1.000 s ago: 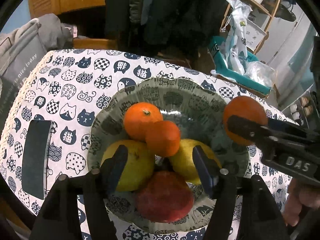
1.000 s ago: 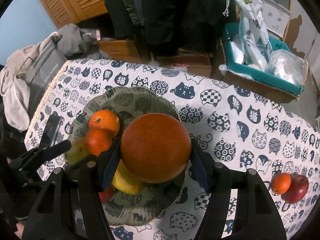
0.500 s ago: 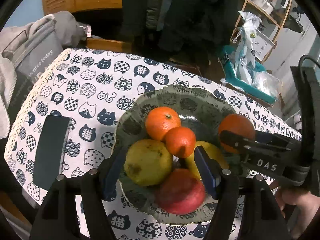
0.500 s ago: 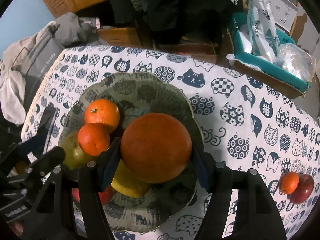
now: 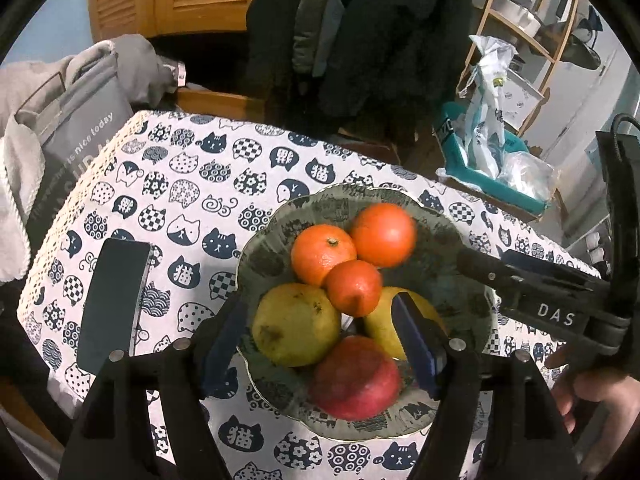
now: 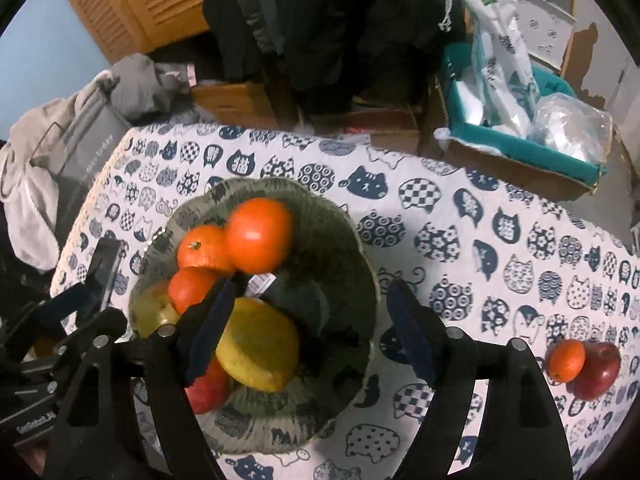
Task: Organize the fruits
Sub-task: 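Lower the large orange into the bowl and open the right gripper, then move both open grippers away from the bowl toward the tangerine and red apple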
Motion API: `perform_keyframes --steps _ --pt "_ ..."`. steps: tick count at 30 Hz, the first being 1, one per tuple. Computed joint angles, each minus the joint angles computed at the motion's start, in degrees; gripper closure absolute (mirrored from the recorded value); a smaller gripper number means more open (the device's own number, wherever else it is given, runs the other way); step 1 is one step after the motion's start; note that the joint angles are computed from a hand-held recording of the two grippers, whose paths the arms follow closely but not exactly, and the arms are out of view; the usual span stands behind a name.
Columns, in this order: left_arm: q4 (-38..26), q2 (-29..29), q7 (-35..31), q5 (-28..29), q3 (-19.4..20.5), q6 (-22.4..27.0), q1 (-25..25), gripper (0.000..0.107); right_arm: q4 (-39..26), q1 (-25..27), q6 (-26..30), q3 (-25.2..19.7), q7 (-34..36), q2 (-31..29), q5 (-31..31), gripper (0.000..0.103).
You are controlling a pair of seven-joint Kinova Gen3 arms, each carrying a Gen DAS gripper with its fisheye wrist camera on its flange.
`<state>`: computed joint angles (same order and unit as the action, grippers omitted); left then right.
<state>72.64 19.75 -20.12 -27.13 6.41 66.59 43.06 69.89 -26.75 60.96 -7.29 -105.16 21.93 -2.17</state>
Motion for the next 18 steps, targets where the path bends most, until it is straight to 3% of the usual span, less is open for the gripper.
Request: perform_keyframes --steps 18 --pt "-8.18 1.38 -0.91 -6.20 -0.21 4.87 6.08 0.030 4.16 -1.73 0.83 0.65 -3.25 -11.23 12.22 0.020"
